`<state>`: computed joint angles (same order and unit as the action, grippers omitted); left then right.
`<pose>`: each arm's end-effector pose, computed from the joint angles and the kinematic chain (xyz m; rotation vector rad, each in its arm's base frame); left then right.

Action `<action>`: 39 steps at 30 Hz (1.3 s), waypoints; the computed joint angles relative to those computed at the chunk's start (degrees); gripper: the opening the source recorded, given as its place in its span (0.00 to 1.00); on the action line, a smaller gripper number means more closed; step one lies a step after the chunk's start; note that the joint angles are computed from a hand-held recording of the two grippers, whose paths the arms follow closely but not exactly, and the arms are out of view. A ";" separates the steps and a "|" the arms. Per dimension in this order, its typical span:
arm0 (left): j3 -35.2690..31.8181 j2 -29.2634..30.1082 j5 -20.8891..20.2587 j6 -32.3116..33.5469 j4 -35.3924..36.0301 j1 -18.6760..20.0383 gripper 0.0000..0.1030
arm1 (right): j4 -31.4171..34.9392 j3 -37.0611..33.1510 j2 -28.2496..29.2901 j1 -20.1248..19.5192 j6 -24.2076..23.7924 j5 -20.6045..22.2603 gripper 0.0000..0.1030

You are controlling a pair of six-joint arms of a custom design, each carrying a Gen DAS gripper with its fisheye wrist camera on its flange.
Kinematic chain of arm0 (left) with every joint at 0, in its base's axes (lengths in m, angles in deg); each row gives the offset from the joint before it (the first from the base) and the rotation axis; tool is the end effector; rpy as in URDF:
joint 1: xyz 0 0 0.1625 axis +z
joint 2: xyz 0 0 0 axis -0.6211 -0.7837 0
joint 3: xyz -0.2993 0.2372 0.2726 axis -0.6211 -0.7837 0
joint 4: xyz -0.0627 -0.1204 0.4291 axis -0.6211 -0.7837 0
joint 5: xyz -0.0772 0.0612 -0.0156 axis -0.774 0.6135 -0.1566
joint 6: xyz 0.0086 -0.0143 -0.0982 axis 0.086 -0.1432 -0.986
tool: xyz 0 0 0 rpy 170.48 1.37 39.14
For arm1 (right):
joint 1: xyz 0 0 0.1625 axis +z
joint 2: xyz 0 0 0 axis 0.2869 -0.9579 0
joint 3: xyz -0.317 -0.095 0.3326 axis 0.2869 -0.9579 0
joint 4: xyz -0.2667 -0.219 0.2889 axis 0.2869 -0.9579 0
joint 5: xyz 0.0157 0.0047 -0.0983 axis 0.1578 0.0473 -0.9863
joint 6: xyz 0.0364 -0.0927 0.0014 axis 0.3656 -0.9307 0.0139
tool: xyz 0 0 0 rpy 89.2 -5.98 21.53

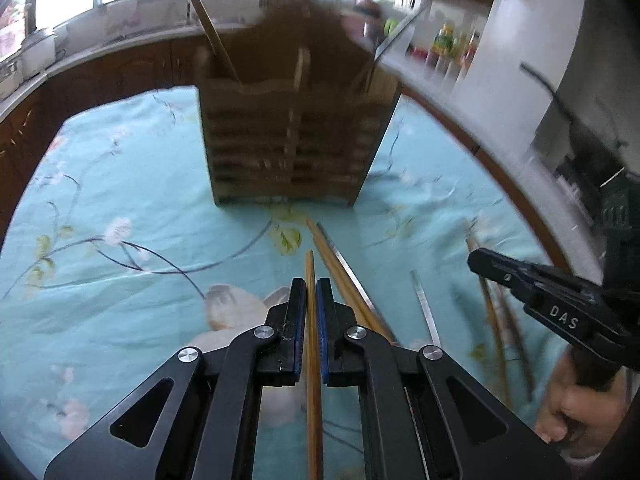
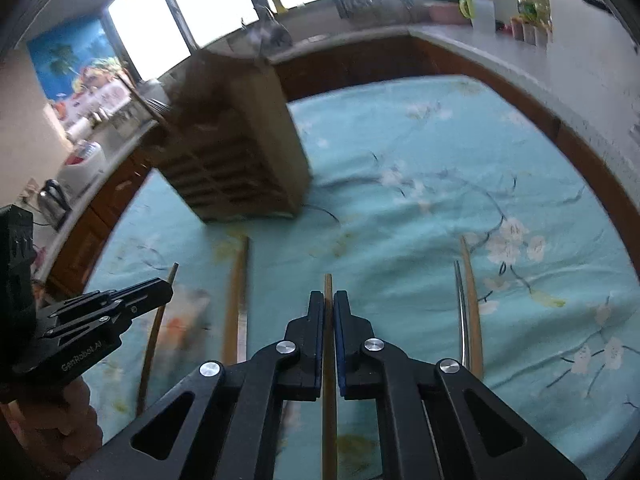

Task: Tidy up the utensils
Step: 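Grasp a bamboo chopstick with the left gripper while the right gripper grasps another bamboo chopstick, then carry the bamboo chopstick with the left gripper while the right gripper carries its chopstick over the holder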

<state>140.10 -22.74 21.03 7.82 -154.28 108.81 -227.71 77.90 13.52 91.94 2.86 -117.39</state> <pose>-0.0939 -0.7842 0.3536 0.7594 2.5361 -0.6552 0.3348 -0.7427 0.0754 0.1826 -2.5361 0.9461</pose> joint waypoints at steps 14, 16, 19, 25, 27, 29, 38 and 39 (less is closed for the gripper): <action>3.74 -9.71 -8.52 0.50 -5.57 -1.26 0.04 | -12.09 3.19 -4.94 5.38 -5.37 3.47 0.05; 3.79 -10.27 -8.82 0.98 -6.18 -1.53 0.04 | -13.41 2.75 -4.91 5.89 -6.61 3.35 0.05; 3.79 -10.64 -9.20 1.43 -7.02 -1.72 0.04 | -14.53 1.72 -4.68 6.33 -7.89 3.59 0.05; 3.15 -10.48 -9.36 1.74 -8.45 -1.72 0.04 | -15.28 -0.02 -3.98 6.49 -8.95 4.00 0.05; 2.74 -10.25 -9.29 1.95 -8.87 -1.78 0.04 | -15.07 -0.77 -3.62 6.53 -9.13 3.98 0.05; 2.42 -10.07 -9.41 2.23 -9.36 -1.76 0.04 | -14.67 -1.58 -3.26 6.49 -9.16 4.19 0.05; -0.87 -8.30 -9.69 3.29 -11.50 -2.11 0.04 | -14.52 -4.96 -1.92 6.66 -10.56 3.99 0.05; -1.66 -7.89 -9.85 3.44 -11.72 -2.15 0.04 | -14.29 -5.77 -1.67 6.63 -10.63 4.09 0.05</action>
